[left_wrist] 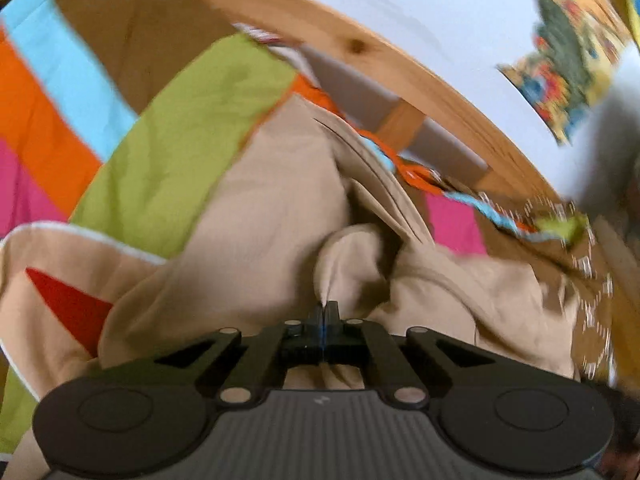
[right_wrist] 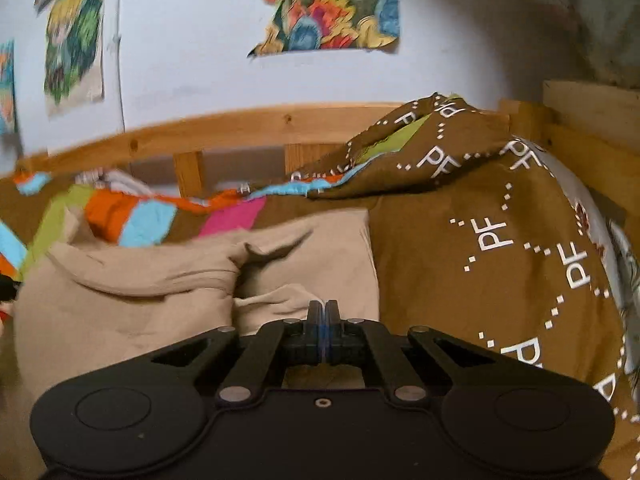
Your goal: Fold large clothes
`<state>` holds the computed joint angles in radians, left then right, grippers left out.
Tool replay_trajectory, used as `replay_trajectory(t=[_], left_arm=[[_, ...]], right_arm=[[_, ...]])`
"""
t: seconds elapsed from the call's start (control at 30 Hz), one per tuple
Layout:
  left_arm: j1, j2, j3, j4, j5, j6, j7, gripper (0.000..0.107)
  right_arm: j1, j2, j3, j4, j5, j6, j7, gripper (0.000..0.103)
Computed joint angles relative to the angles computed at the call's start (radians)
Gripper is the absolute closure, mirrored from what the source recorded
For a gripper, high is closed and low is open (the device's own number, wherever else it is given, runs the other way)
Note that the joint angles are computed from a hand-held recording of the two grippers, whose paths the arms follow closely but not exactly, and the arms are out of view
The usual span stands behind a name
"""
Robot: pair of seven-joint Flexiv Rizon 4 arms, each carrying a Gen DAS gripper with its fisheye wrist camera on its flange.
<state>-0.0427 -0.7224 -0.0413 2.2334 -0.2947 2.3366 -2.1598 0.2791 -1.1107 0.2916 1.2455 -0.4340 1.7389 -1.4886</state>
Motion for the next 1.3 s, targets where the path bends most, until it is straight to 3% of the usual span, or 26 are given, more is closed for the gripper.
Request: replay_trajectory(t=[0.13,0.23,0.37,0.43,0.47,0.57,0.63,0.67,0.73,0.8,0.9,0.93,1.0,1.1,1.17,1.23,1.3], left_arm=[[-0.032,0.022,0.038,0.003,-0.035,0.004,0.052,0.107],[-0.062,0.029,0.054,-0.006,-0.078,-0.072,0.138,0.107],[-0.055,0.032,0.03,0.003,-0.093,-0.103,0.114,0.106],[-0.11,0.043,0.061,0.018,-0.151,-0.095,0.13,0.1],[-0.122,0.049,0.065,0.032,-0.164,-0.075,0.126,0.097],[-0.133,0.066,0.06,0.078,-0.163,0.007,0.098,0.076],[-0.126,0.071,0.055,0.095,-0.108,0.067,0.109,0.076],[-0.121,0.07,0.049,0.097,-0.068,0.094,0.123,0.076],[-0.098,0.065,0.022,0.079,0.022,0.116,0.15,0.076],[-0.067,0.059,-0.01,0.053,0.101,0.085,0.173,0.076],[-0.119,0.052,-0.002,-0.009,0.036,-0.084,0.276,0.085],[-0.156,0.044,0.019,-0.032,-0.021,-0.147,0.314,0.087],[-0.179,0.018,0.032,-0.071,-0.083,-0.23,0.337,0.093],[-0.122,-0.01,-0.012,-0.086,-0.052,-0.211,0.281,0.095],[-0.099,-0.001,-0.033,-0.071,-0.033,-0.198,0.24,0.094],[-0.104,0.023,-0.026,-0.051,-0.024,-0.203,0.23,0.088],[-0.133,0.046,-0.003,-0.028,-0.034,-0.203,0.234,0.072]], right_arm=[[-0.009,0.01,0.012,0.057,0.018,0.009,-0.054,0.103],[-0.017,0.027,0.005,0.104,-0.031,0.044,-0.053,0.102],[-0.004,0.026,-0.012,0.102,-0.037,0.035,-0.049,0.1],[0.0,0.023,-0.016,0.101,-0.027,0.037,-0.039,0.097],[0.01,0.023,-0.027,0.098,-0.018,0.042,-0.03,0.092],[0.037,0.047,-0.082,0.138,0.0,0.114,-0.023,0.078],[0.041,0.079,-0.087,0.198,0.04,0.202,-0.046,0.074],[0.044,0.083,-0.105,0.204,0.008,0.205,-0.008,0.073],[-0.005,0.095,-0.05,0.26,-0.069,0.289,0.012,0.072],[-0.048,0.094,-0.001,0.276,-0.149,0.289,0.019,0.072],[-0.104,0.086,0.061,0.295,-0.336,0.247,0.04,0.072],[-0.092,0.089,0.047,0.301,-0.36,0.239,0.034,0.072],[-0.001,0.116,-0.057,0.313,-0.304,0.221,0.01,0.072],[0.066,0.104,-0.118,0.276,-0.232,0.142,0.0,0.071],[0.059,0.079,-0.099,0.24,-0.22,0.093,-0.02,0.069],[0.062,0.07,-0.094,0.235,-0.196,0.093,-0.046,0.068],[0.061,0.082,-0.089,0.253,-0.166,0.106,-0.06,0.063]])
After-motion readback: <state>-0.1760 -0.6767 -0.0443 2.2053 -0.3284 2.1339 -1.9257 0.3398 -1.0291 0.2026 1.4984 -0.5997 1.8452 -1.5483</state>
